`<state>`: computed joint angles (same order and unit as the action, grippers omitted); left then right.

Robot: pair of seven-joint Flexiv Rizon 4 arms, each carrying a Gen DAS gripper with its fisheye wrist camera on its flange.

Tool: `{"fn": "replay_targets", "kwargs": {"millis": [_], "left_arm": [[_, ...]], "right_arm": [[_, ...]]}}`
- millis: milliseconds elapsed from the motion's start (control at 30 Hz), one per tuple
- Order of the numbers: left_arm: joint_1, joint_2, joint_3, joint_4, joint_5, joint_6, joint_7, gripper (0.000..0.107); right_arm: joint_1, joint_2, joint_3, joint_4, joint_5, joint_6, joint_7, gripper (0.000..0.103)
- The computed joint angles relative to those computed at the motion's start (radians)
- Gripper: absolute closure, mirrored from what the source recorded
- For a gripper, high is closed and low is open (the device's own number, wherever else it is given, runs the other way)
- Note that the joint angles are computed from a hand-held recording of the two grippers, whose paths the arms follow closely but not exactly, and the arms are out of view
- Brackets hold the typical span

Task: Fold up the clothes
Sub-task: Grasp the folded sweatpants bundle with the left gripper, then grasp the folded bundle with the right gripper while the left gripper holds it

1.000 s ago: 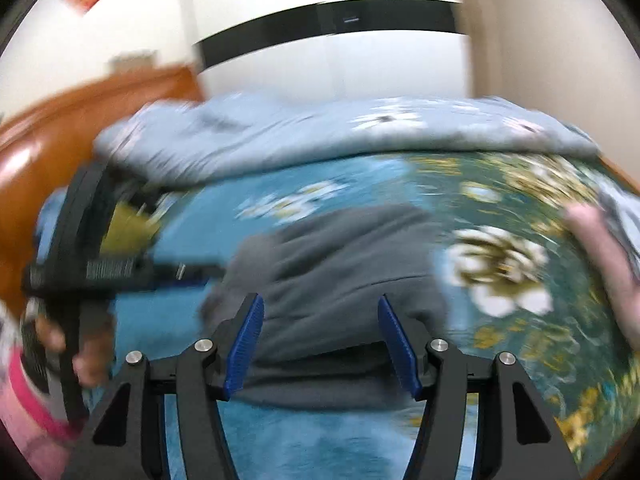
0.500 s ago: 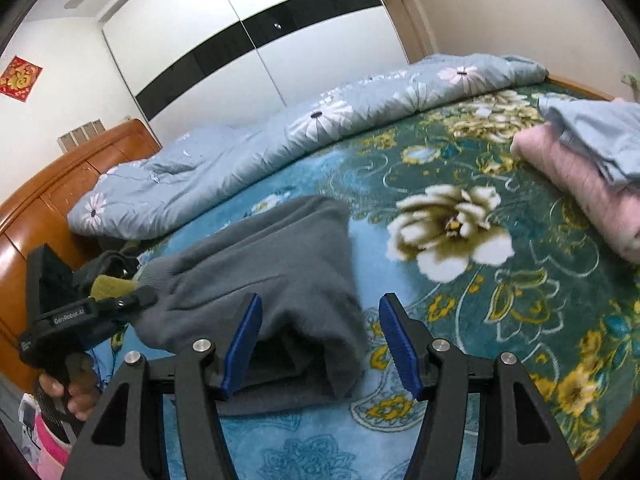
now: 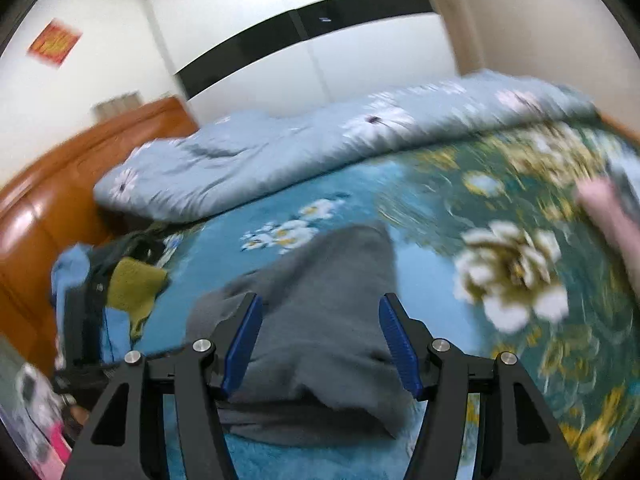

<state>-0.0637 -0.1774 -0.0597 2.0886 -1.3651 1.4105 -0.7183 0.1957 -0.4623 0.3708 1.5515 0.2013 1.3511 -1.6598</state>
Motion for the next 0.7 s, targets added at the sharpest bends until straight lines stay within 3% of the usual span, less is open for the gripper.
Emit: {"fn": "replay_targets", "kwargs": {"millis": [100, 167, 267, 400, 500, 600, 700], "left_arm": [[-0.022, -0.001, -0.026, -0.049, -0.128, 0.050, 0.146, 0.067], [-0.036, -0.022, -0.024, -0.074, -0.099, 0.025, 0.148, 0.066], [-0.030, -0.063, -0.015, -0.083, 0.062, -0.035, 0.035, 0.066], [0.005, -0.099, -0.018, -0.058, 0.226, -0.084, -0.104, 0.066], [0.032, -0.104, -0.062, -0.047, 0.156, -0.088, -0.069, 0.066], [0.036, -0.085, -0.057, -0.041, 0.161, -0.109, -0.082, 0.066], [0.025, -0.033, -0.074, -0.024, -0.031, -0.077, 0.059, 0.065]], "right_arm": [[0.056, -0.011, -0.066, -0.016, -0.087, -0.034, 0.040, 0.041], [0.060, -0.028, -0.062, -0.043, -0.100, -0.075, 0.046, 0.041], [0.055, -0.043, -0.043, -0.056, -0.089, -0.096, 0.023, 0.041], [0.095, -0.036, -0.124, 0.011, -0.159, -0.113, 0.080, 0.041], [0.048, -0.055, -0.088, 0.015, -0.116, -0.144, 0.073, 0.041], [0.036, -0.060, -0.079, 0.023, -0.108, -0.122, 0.050, 0.040], [0.034, -0.047, -0.077, 0.023, -0.109, -0.137, 0.052, 0.040]]}}
